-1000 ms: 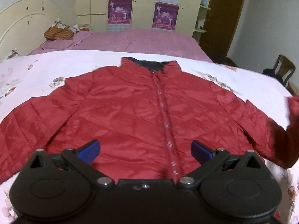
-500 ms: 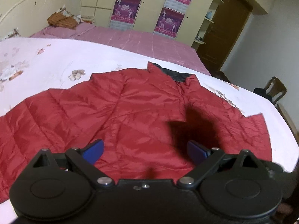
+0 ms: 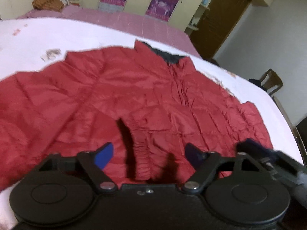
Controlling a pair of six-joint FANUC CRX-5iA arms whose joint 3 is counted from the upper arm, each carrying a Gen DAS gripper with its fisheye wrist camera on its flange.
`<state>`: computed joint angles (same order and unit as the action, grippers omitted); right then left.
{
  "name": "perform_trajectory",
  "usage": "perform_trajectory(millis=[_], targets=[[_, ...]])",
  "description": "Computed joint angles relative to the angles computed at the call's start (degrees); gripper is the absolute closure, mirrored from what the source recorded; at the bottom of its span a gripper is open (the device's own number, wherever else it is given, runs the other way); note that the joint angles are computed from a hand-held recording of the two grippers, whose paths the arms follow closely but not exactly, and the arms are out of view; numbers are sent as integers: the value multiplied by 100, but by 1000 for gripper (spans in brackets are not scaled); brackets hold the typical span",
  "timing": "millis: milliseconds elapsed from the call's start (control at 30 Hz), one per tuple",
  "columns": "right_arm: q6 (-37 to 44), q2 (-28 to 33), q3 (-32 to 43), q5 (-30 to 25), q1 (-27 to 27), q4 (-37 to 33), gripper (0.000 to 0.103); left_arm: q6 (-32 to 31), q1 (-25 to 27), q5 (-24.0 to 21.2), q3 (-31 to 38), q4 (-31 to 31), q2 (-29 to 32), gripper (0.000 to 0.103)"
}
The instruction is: Fold large clothes
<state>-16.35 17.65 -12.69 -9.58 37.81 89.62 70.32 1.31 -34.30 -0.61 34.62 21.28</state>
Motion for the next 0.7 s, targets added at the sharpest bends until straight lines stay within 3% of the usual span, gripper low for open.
perform_trajectory(millis=[33,67,133,200,300,367,467,633,700], targets=[[-359,-87,-78,-14,-118,226,72,199,-36,-89,206,-282,119,51],[-503,-186,-173,-61,-185,230,76,296,-76,-112,353,-519,197,59],[-135,-318,-217,-413,-106,-447,77,307,-136,15,447,-711,256,79],[76,-431,-277,-638,-82,-848,77,90,-161,288,355,-506,209,87],[239,-717,-529,-858,-43,-1235,77,-62,-182,919,88,-375,-21,91],[265,-788,-596,-880,-71,-1432,77,347,-121,1138,52,-889,-167,92],[492,-882,-661,-955,-71,-1703,77,1241,31,863,262,-1825,-181,92],[902,-905,-669,-1155,-7,-2177,78,1552,62,577,427,-2176,-64,92],[1126,-840,-587,-1182,-32,-2366,88,1496,34,660,400,-2102,-75,92]])
